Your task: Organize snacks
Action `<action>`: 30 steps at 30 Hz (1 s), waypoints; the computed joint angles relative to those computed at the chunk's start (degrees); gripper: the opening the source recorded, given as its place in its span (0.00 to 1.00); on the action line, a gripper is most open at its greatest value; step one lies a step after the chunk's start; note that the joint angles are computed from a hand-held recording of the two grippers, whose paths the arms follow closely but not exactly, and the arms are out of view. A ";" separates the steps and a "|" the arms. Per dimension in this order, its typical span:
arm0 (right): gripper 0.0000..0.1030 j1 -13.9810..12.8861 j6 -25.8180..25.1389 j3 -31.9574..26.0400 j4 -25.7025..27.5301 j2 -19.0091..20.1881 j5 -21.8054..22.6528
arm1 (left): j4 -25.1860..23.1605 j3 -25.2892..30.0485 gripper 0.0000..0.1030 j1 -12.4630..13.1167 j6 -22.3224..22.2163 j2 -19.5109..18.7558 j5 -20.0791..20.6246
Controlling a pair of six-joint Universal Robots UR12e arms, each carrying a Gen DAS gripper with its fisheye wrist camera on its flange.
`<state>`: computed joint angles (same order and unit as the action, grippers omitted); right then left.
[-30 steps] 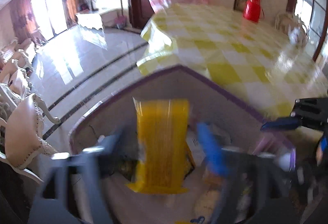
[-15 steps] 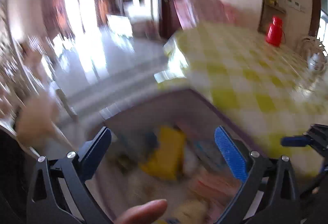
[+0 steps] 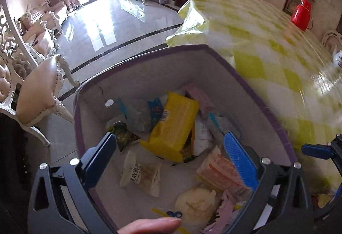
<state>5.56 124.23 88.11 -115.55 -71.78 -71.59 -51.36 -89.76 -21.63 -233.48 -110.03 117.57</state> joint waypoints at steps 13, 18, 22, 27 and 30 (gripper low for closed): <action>0.84 0.10 -1.94 0.33 0.71 -0.36 1.15 | -2.34 0.51 0.98 0.29 -0.64 -0.18 0.26; 0.84 0.18 -2.27 0.47 0.78 -0.43 1.24 | -2.71 0.56 0.98 0.26 -0.98 -0.21 0.28; 0.84 0.24 -2.32 0.33 1.14 -0.32 1.12 | -2.97 0.62 0.98 0.30 -1.13 -0.25 0.22; 0.84 0.27 -2.63 0.44 1.25 -0.35 1.05 | -3.10 0.64 0.98 0.33 -1.14 -0.26 0.10; 0.84 0.32 -2.65 0.47 1.36 -0.36 0.97 | -3.21 0.63 0.98 0.33 -1.19 -0.24 0.05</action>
